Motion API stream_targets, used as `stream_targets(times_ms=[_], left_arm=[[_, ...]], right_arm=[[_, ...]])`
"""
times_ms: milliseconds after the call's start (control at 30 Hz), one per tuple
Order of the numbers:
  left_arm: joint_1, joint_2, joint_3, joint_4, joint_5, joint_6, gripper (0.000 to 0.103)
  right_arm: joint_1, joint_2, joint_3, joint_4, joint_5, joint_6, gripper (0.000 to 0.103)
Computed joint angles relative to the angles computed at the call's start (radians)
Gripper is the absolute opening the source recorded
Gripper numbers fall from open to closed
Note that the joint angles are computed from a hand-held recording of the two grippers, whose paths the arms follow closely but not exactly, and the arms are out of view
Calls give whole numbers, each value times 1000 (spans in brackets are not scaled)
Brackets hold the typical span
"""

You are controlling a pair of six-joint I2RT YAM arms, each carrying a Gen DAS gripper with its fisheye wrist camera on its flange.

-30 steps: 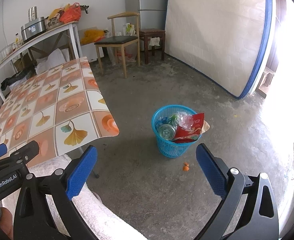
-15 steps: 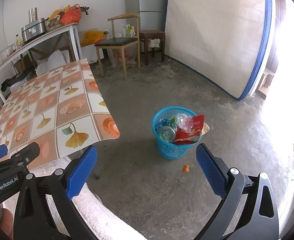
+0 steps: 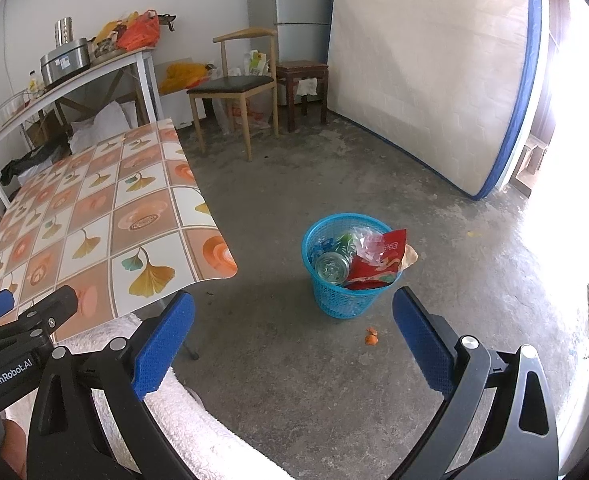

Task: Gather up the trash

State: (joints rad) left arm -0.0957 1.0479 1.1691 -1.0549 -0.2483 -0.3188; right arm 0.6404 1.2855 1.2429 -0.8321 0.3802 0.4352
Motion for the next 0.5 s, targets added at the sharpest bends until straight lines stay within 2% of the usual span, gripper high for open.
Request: stream_targets(times_ms=[500], left_arm=[[-2,0,-2,4,-1,-2,95]], right_arm=[[7,-12,-16,3,6,6,97]])
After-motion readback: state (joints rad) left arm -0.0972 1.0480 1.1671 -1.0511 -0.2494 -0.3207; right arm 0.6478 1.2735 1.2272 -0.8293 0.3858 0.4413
